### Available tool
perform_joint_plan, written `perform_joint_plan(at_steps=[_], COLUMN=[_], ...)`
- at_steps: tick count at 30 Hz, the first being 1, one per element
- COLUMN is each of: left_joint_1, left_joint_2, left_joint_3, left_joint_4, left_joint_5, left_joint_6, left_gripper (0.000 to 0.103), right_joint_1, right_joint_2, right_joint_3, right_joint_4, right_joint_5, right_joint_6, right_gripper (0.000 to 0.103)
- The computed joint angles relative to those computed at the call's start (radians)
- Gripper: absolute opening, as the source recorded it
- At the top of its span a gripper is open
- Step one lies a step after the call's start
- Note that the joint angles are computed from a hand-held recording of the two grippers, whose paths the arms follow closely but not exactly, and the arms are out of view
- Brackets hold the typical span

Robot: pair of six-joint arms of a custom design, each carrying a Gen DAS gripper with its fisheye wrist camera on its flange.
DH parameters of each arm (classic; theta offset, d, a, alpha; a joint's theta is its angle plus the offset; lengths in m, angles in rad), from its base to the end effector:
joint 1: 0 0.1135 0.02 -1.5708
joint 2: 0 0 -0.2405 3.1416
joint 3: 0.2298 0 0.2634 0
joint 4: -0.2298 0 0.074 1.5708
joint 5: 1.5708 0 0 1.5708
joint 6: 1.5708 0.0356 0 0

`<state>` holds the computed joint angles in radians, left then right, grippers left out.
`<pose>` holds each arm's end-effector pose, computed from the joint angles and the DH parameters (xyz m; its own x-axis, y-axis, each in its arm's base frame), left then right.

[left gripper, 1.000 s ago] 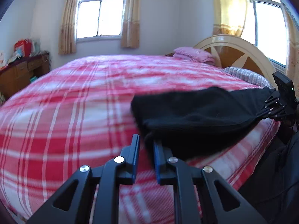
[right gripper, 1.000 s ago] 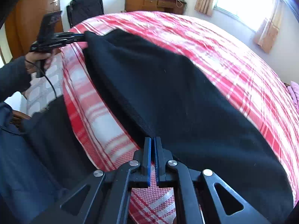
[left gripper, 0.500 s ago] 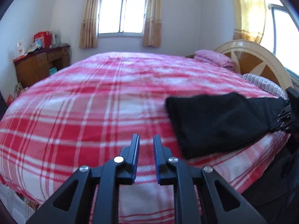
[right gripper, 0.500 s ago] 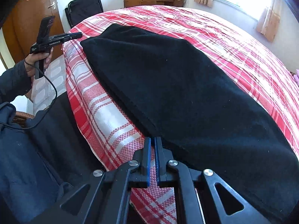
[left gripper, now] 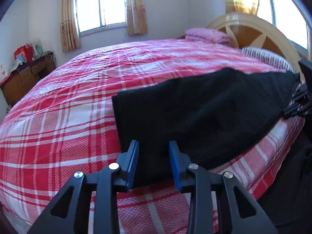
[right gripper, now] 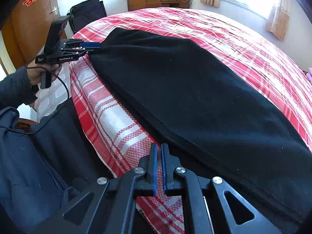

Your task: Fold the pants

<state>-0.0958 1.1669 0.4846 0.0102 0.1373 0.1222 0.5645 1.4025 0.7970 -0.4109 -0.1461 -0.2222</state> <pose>0.2463 -0.0286 0.1515 -0.5906 0.1781 -0.7871 0.2754 0.9613 0.0108 0.2357 0.1554 0.1611 -0.5697 -0.6188 -0.5408 -0.7377 0.6751 0.0047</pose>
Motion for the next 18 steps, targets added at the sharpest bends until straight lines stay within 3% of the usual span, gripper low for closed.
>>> perform_joint_plan(at_steps=[6, 8, 9, 10, 12, 14, 18], left_joint_1=[0.01, -0.014, -0.033, -0.059, -0.137, -0.21, -0.415], left_joint_2=[-0.068, -0.093, -0.11, -0.125, -0.107, -0.043, 0.168], left_joint_3=[0.01, 0.033, 0.041, 0.046, 0.098, 0.157, 0.346], left_joint_4=[-0.042, -0.066, -0.075, -0.085, -0.111, -0.112, -0.119], left_joint_5=[0.017, 0.023, 0.024, 0.016, 0.017, 0.0, -0.05], left_joint_6=[-0.048, -0.075, -0.085, -0.095, -0.105, -0.098, -0.069], left_gripper=[0.039, 0.046, 0.055, 0.063, 0.067, 0.067, 0.067], right_joint_1=[-0.047, -0.096, -0.14, -0.177, -0.276, -0.412, -0.756], right_joint_2=[-0.067, -0.107, -0.145, -0.177, -0.249, -0.315, -0.442], right_joint_3=[-0.036, -0.055, -0.073, -0.086, -0.112, -0.124, -0.117], right_joint_4=[-0.005, -0.018, -0.032, -0.042, -0.073, -0.12, -0.214], right_joint_5=[-0.001, -0.026, -0.037, -0.041, -0.08, -0.154, -0.271], right_joint_6=[0.02, 0.022, 0.019, 0.016, 0.004, -0.012, -0.06], right_gripper=[0.005, 0.006, 0.007, 0.01, 0.025, 0.05, 0.051])
